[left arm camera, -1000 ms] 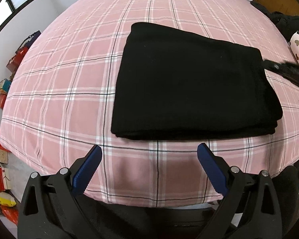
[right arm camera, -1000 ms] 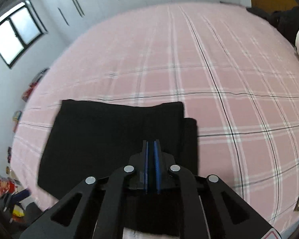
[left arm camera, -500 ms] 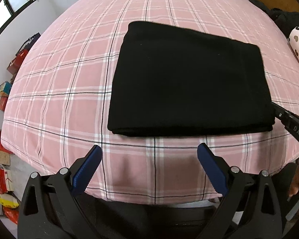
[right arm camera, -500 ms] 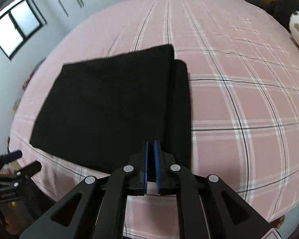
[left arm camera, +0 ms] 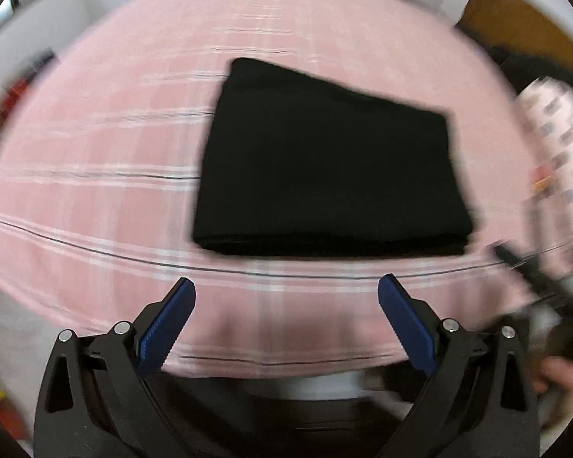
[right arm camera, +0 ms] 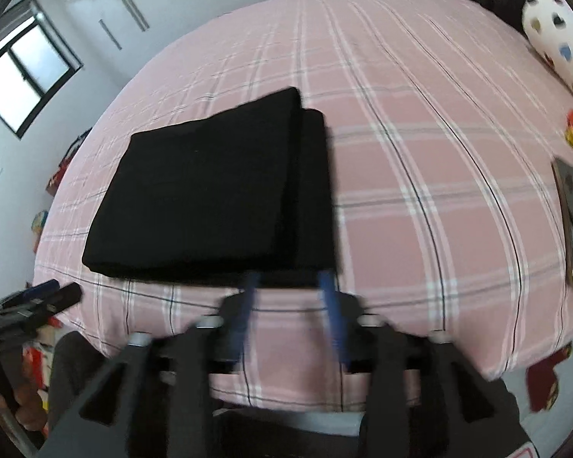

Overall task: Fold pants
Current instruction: 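Grasp the folded bundle with both grippers and lift it off the bed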

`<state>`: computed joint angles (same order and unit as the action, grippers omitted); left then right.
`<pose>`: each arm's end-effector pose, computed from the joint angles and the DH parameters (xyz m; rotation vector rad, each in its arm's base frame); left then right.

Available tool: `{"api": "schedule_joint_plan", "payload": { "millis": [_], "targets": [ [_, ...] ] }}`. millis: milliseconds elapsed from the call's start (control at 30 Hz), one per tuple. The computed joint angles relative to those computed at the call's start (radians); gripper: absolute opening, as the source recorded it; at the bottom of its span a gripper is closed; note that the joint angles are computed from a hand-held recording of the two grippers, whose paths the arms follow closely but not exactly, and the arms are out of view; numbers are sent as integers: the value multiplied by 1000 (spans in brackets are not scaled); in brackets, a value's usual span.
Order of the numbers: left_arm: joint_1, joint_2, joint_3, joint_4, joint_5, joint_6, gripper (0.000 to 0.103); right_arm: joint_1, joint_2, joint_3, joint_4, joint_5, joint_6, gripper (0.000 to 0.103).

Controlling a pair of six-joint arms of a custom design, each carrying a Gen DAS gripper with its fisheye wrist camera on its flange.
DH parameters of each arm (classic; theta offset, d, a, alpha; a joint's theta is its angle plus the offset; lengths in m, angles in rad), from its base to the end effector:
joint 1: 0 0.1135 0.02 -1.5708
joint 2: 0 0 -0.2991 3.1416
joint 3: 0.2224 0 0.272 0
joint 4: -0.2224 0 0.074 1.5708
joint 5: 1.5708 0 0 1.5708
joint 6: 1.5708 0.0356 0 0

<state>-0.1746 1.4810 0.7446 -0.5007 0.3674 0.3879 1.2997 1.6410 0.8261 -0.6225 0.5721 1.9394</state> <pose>0.2589 -0.0587 0.1764 0.8421 2.6060 -0.4566 0.0937 0.2650 0.1570 0.8557 2.4229 0.2082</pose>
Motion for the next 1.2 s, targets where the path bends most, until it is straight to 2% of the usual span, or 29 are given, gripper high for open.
{"api": "schedule_joint_plan", "payload": {
  "millis": [67,100,133,267,367,433,567,700,767,833,867,900,933,967,1000,1033,1133,1200],
  "targets": [
    [67,79,79,-68,131,35,97,3,-26,-30,29,24,4,66],
    [81,122,115,-83,158,41,98,0,-40,-51,56,35,-3,69],
    [93,197,173,-90,158,22,98,-12,-69,-95,117,44,-29,73],
    [99,403,350,-135,146,-16,98,-117,-115,-218,340,-8,-159,74],
    [83,519,453,-182,148,-15,98,-212,-81,-307,583,-92,-259,74],
    [68,556,472,-180,155,-27,98,-265,-23,-351,761,-150,-290,74],
    [17,560,426,-53,129,-93,98,-285,56,-327,832,-127,-285,84],
    [-21,548,396,26,131,-135,98,-293,107,-309,878,-87,-241,88],
    [-38,539,383,49,147,-144,91,-304,123,-318,940,-91,-267,98],
    [-48,525,371,62,136,-151,78,-325,133,-288,902,-130,-317,98],
    [-44,517,365,62,144,-159,73,-333,129,-268,862,-152,-343,97],
    [-41,512,365,57,146,-166,64,-336,117,-251,823,-164,-376,86],
    [-32,506,367,45,152,-169,52,-336,109,-253,831,-170,-386,54],
    [-26,501,372,29,161,-171,47,-329,88,-279,881,-160,-374,46],
    [-21,490,376,8,167,-172,40,-313,61,-274,857,-134,-363,44],
    [-19,480,377,-5,165,-167,38,-302,45,-249,800,-123,-371,42],
    [-42,407,344,-30,105,-152,36,-252,1,-162,631,-97,-380,42],
    [-29,354,318,-102,103,-115,36,-201,-16,-141,562,-89,-340,42]
  ]
}}
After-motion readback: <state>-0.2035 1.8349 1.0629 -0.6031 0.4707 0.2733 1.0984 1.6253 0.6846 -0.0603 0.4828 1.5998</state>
